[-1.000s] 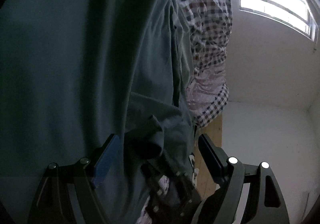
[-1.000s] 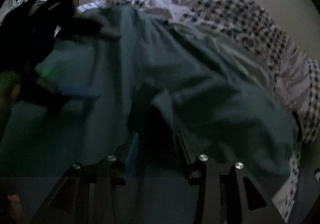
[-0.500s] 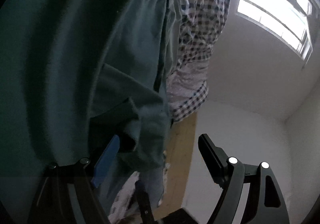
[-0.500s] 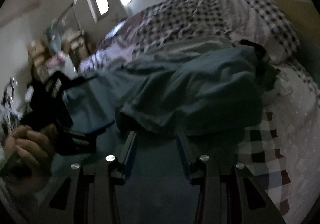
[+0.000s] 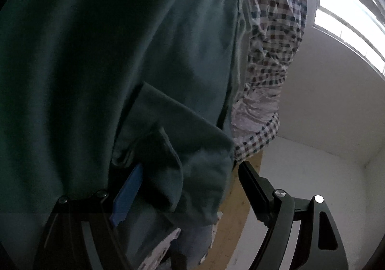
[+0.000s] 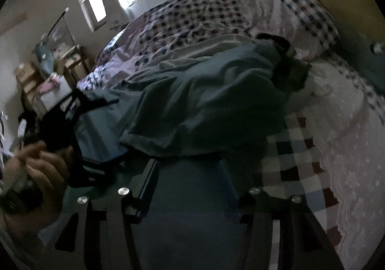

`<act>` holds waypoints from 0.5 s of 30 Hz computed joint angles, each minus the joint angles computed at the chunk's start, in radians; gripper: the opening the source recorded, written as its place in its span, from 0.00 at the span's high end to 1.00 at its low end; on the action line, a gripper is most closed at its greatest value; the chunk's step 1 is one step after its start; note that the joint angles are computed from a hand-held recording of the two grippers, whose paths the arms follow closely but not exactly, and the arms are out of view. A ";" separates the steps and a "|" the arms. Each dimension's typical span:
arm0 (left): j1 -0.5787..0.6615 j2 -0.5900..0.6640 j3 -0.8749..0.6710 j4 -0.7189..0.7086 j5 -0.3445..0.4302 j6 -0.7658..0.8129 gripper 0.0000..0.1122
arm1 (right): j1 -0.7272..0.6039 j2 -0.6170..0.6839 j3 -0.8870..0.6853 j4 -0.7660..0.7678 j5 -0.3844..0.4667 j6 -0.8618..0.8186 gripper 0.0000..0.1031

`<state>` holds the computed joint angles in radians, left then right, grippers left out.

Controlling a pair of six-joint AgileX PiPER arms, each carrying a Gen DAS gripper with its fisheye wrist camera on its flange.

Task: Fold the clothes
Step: 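Fold the lifted garment over onto itself with the left tool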

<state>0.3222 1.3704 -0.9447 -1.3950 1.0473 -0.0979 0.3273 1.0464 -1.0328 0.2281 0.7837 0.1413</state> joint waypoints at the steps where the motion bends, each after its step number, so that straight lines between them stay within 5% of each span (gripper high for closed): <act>1: -0.007 0.000 -0.003 0.007 -0.007 -0.003 0.26 | -0.032 -0.001 0.003 0.048 0.007 -0.033 0.45; 3: -0.005 -0.007 -0.008 0.050 0.006 -0.015 0.32 | -0.089 -0.004 0.007 0.131 0.019 -0.092 0.45; 9: -0.020 -0.005 -0.020 0.220 0.041 -0.118 0.84 | -0.131 0.006 -0.008 0.192 0.037 -0.119 0.45; 15: -0.082 -0.208 -0.032 0.457 -0.064 -0.251 0.89 | -0.074 0.007 -0.012 0.170 0.028 -0.141 0.45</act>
